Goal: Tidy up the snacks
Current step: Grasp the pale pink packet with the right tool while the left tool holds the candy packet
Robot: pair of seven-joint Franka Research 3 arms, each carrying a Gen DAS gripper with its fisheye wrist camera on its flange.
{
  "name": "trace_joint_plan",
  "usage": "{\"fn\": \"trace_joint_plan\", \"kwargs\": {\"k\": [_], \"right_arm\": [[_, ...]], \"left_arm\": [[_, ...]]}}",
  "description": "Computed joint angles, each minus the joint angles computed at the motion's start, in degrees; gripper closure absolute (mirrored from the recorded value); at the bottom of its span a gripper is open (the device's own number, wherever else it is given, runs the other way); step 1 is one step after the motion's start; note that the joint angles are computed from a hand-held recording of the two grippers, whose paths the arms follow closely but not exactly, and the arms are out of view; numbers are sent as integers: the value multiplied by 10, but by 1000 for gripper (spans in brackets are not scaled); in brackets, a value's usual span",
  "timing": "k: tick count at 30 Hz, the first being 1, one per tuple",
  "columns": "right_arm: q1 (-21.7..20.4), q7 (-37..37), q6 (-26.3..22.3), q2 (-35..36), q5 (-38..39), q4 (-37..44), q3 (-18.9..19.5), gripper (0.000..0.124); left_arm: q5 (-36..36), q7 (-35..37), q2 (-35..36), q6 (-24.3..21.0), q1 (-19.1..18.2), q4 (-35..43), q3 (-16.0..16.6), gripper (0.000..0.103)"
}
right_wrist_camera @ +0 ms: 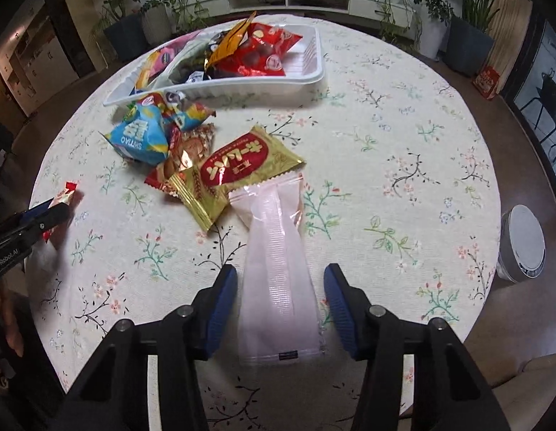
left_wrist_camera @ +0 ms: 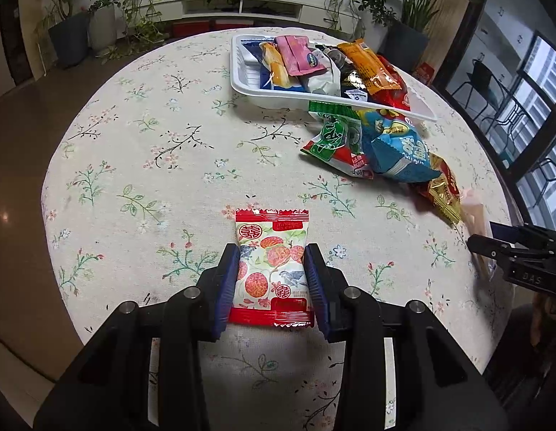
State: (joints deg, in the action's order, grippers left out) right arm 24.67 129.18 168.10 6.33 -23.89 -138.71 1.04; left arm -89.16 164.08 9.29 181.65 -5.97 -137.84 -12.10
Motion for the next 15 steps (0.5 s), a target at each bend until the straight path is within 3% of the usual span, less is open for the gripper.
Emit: {"fn": "trace_joint_plan", "kwargs": {"k": [2, 4, 15], "right_arm": [[5, 8, -13, 2, -18, 8, -3, 74], [-1, -6, -18, 0, -1, 7, 2, 87], [-12, -59, -16, -6, 64, 1, 15, 98]], "left_arm": [[-6, 5, -4, 0, -1, -3, -1, 68], [-13, 13, -6, 1, -4, -3, 0, 68], [-9, 10, -14, -3, -12, -12, 2, 68]]}}
